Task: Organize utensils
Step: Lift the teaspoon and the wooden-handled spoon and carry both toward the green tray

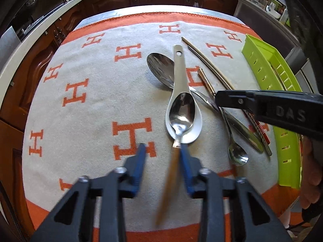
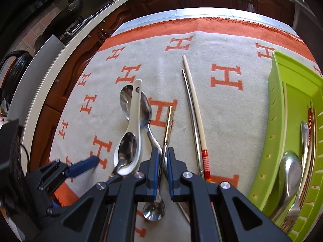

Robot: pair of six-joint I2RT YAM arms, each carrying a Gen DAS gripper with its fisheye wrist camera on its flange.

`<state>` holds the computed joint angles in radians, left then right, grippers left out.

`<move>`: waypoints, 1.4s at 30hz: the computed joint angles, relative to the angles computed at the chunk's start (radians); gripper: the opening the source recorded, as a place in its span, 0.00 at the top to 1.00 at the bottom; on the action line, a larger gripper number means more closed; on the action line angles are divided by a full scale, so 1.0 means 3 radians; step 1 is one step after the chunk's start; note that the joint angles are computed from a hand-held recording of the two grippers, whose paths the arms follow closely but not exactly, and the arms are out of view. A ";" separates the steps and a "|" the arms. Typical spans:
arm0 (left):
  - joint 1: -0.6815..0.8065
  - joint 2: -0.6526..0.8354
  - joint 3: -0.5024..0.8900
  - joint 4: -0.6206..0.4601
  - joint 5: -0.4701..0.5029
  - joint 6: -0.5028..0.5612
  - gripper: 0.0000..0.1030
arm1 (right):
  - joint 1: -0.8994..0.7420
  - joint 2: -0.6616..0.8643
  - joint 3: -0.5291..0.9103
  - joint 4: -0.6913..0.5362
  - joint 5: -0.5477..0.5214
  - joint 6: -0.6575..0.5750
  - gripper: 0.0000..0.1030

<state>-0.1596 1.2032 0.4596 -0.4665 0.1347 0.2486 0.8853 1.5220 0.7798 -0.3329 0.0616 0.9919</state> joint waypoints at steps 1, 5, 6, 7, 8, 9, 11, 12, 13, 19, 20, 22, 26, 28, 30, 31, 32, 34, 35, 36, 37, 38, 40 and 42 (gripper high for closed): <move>0.0027 0.0006 0.0006 -0.0006 0.0020 0.0004 0.82 | -0.0025 0.0030 0.0006 0.0022 -0.0008 -0.0001 0.92; 0.0138 -0.0026 -0.0003 -0.0042 0.0103 0.0032 0.85 | -0.0065 0.0165 0.0049 0.0076 0.0035 0.0036 0.92; 0.0132 -0.0058 -0.0022 -0.0045 0.0096 0.0030 0.86 | -0.0056 0.0195 0.0079 0.0056 0.0083 0.0036 0.92; 0.0126 -0.0071 -0.0034 -0.0038 0.0086 0.0027 0.86 | -0.0047 0.0221 0.0104 0.0036 0.0126 0.0032 0.92; 0.0120 -0.0081 -0.0042 -0.0033 0.0079 0.0022 0.86 | -0.0035 0.0257 0.0128 0.0036 0.0170 0.0025 0.92; 0.0126 -0.0095 -0.0055 -0.0030 0.0081 0.0022 0.86 | -0.0017 0.0282 0.0156 0.0017 0.0217 0.0026 0.92; 0.0126 -0.0107 -0.0066 -0.0019 0.0091 0.0005 0.86 | 0.0062 0.0377 0.0293 -0.0132 0.0363 -0.0012 0.92; 0.0139 -0.0105 -0.0067 -0.0013 0.0105 -0.0001 0.88 | 0.0106 0.0431 0.0371 -0.0224 0.0439 -0.0044 0.92; 0.0166 -0.0104 -0.0068 -0.0011 0.0125 -0.0006 0.90 | 0.0137 0.0479 0.0433 -0.0289 0.0498 -0.0071 0.92; 0.0341 -0.0102 -0.0032 -0.0099 0.0302 -0.0003 0.96 | 0.0066 0.0384 0.0331 -0.0220 0.0378 -0.0071 0.94; 0.0353 -0.0128 -0.0035 -0.0116 0.0315 -0.0004 0.96 | 0.0033 0.0325 0.0263 -0.0156 0.0311 -0.0054 0.94; 0.0369 -0.0193 -0.0036 -0.0150 0.0348 -0.0003 0.96 | -0.0011 0.0160 0.0107 -0.0050 0.0217 -0.0006 0.94; 0.0359 -0.0382 -0.0028 -0.0258 0.0395 -0.0010 0.96 | -0.0028 -0.0244 -0.0171 0.0053 0.0140 0.0102 0.94; 0.0327 -0.0483 -0.0019 -0.0321 0.0409 -0.0032 0.96 | -0.0020 -0.0473 -0.0296 0.0064 0.0142 0.0168 0.94; 0.0289 -0.0569 -0.0007 -0.0371 0.0416 -0.0062 0.96 | -0.0019 -0.0694 -0.0408 0.0075 0.0145 0.0211 0.94; 0.0274 -0.0606 -0.0003 -0.0393 0.0414 -0.0077 0.96 | -0.0014 -0.0811 -0.0464 0.0081 0.0159 0.0234 0.94; 0.0256 -0.0638 0.0005 -0.0412 0.0412 -0.0097 0.96 | -0.0003 -0.0927 -0.0510 0.0069 0.0187 0.0251 0.94; 0.0222 -0.0721 0.0015 -0.0464 0.0402 -0.0140 0.96 | 0.0036 -0.1130 -0.0567 0.0012 0.0270 0.0284 0.94; 0.0208 -0.0756 0.0022 -0.0489 0.0396 -0.0157 0.96 | 0.0059 -0.1227 -0.0594 -0.0015 0.0312 0.0301 0.94; 0.0209 -0.0806 0.0017 -0.0523 0.0398 -0.0160 0.96 | 0.0086 -0.1318 -0.0616 -0.0043 0.0357 0.0319 0.94; 0.0195 -0.0840 0.0022 -0.0543 0.0394 -0.0173 0.96 | 0.0093 -0.1381 -0.0624 -0.0067 0.0383 0.0322 0.94; 0.0186 -0.0873 0.0023 -0.0563 0.0392 -0.0179 0.96 | 0.0120 -0.1460 -0.0640 -0.0093 0.0424 0.0339 0.94; 0.0167 -0.0936 0.0033 -0.0602 0.0392 -0.0201 0.96 | 0.0171 -0.1602 -0.0668 -0.0143 0.0491 0.0359 0.94; 0.0169 -0.1018 0.0049 -0.0658 0.0399 -0.0218 0.96 | 0.0228 -0.1719 -0.0676 -0.0204 0.0563 0.0386 0.94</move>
